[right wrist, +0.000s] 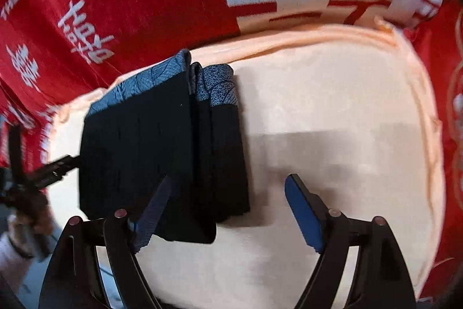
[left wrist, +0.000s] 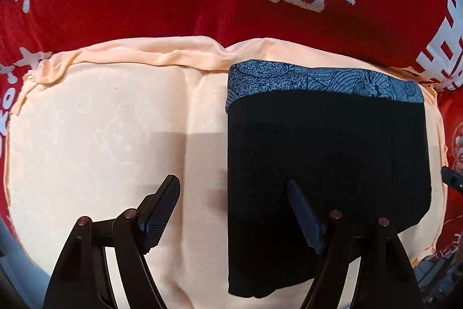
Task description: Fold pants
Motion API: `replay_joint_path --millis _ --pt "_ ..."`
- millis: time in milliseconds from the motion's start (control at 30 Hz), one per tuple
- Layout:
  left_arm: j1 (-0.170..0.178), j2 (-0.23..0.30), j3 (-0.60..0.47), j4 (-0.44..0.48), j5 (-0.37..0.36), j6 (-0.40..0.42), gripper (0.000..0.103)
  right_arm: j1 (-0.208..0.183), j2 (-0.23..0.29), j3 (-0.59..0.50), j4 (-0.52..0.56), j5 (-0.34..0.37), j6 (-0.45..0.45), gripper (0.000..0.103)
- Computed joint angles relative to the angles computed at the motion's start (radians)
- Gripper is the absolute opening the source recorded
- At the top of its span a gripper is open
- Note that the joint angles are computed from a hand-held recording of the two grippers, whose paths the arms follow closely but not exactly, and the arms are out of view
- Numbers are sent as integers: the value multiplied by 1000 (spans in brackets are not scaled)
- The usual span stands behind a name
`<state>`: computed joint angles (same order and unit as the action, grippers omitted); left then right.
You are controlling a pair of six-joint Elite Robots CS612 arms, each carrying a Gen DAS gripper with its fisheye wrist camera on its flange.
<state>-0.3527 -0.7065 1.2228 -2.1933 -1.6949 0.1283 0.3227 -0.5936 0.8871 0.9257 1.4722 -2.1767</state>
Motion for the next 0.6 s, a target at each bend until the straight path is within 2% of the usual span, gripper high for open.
replay_joint_path --millis 133,233,300,367,433,467,500,600 --pt "16 33 -58 75 -96 7 77 -26 -36 87 -133 -84 21 84" --pt "29 61 -104 145 -175 33 77 -54 -49 140 -248 -214 22 84" --pt "38 78 -127 176 -219 60 77 -68 -41 151 -287 -301 17 85" --pt "46 94 -150 212 -256 87 77 -75 -25 142 -289 -349 -9 85" --pt "53 115 -181 252 -288 108 79 -79 -15 137 -300 -362 -29 85" --pt "53 122 -188 255 -292 111 88 -82 -11 135 -310 -369 -32 85" --pt "52 124 -187 249 -289 110 91 -88 -7 140 -342 -394 -26 85" --pt "51 145 -208 270 -338 122 92 -98 11 132 -381 -460 -24 85"
